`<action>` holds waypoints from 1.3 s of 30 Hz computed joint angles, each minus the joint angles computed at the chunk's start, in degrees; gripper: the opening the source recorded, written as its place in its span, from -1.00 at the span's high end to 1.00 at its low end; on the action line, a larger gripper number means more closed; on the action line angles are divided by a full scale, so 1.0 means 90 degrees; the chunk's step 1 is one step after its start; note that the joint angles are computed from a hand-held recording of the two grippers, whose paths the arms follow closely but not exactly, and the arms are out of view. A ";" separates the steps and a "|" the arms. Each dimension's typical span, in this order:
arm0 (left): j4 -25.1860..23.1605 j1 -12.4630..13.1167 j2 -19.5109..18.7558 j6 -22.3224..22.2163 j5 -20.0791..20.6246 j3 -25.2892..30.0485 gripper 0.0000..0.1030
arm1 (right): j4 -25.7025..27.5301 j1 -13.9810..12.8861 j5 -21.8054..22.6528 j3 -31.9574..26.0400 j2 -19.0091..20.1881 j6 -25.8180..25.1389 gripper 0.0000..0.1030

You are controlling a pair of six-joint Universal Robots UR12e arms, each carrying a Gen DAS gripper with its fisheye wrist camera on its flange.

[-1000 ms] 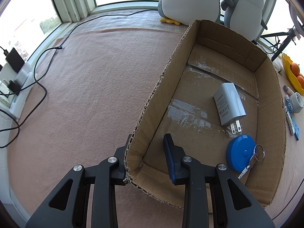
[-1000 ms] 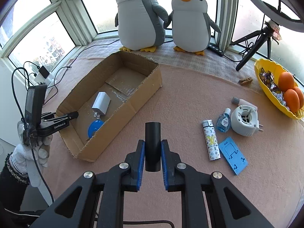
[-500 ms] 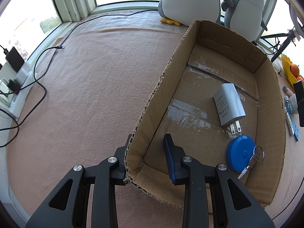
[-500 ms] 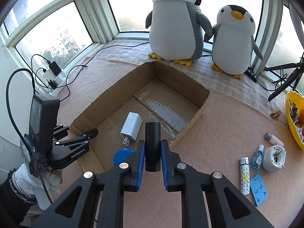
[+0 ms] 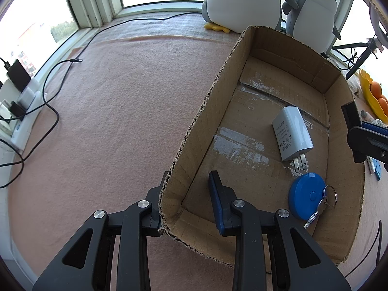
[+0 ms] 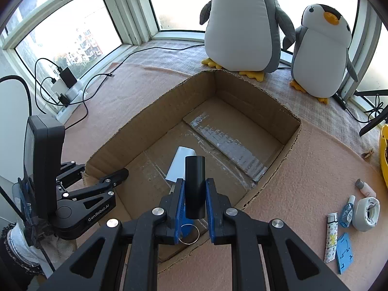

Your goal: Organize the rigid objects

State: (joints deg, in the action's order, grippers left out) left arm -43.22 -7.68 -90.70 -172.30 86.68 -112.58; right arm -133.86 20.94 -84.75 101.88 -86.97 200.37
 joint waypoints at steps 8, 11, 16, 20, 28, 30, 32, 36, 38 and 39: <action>0.0004 0.0002 0.0000 0.0010 0.0000 -0.0003 0.44 | -0.0138 0.0017 -0.0065 0.0002 -0.0033 0.0011 0.20; 0.0005 0.0001 0.0001 0.0008 -0.0001 -0.0004 0.44 | -0.0142 0.0004 -0.0068 0.0033 -0.0070 0.0019 0.20; -0.0001 0.0003 0.0001 0.0014 -0.0003 -0.0004 0.44 | -0.0205 -0.0081 -0.0023 0.0168 -0.0225 0.0109 0.20; 0.0001 0.0002 -0.0001 0.0014 -0.0001 -0.0003 0.44 | -0.0271 -0.0196 -0.0048 0.0376 -0.0446 0.0161 0.20; 0.0004 0.0001 -0.0004 0.0006 -0.0002 -0.0004 0.44 | -0.0100 -0.0588 -0.0142 0.0985 -0.1044 0.0110 0.20; 0.0003 0.0002 -0.0006 0.0010 -0.0001 -0.0001 0.44 | -0.0010 -0.0731 -0.0074 0.1134 -0.1189 0.0108 0.20; 0.0000 0.0002 -0.0005 0.0013 -0.0001 -0.0001 0.44 | 0.0119 -0.0845 -0.0089 0.1247 -0.1302 0.0096 0.20; 0.0005 0.0003 -0.0004 0.0013 -0.0003 -0.0004 0.44 | 0.0369 -0.1071 -0.0054 0.1438 -0.1467 0.0018 0.20; 0.0005 0.0003 -0.0005 0.0012 -0.0003 -0.0004 0.44 | 0.0491 -0.1145 -0.0074 0.1499 -0.1497 -0.0061 0.20; 0.0005 0.0003 -0.0005 0.0012 -0.0003 -0.0004 0.44 | 0.0572 -0.1173 -0.0091 0.1512 -0.1498 -0.0109 0.20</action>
State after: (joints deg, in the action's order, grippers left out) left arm -43.17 -7.65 -90.75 -172.20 86.65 -112.61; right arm -128.72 10.39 -85.56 115.49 -100.45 199.39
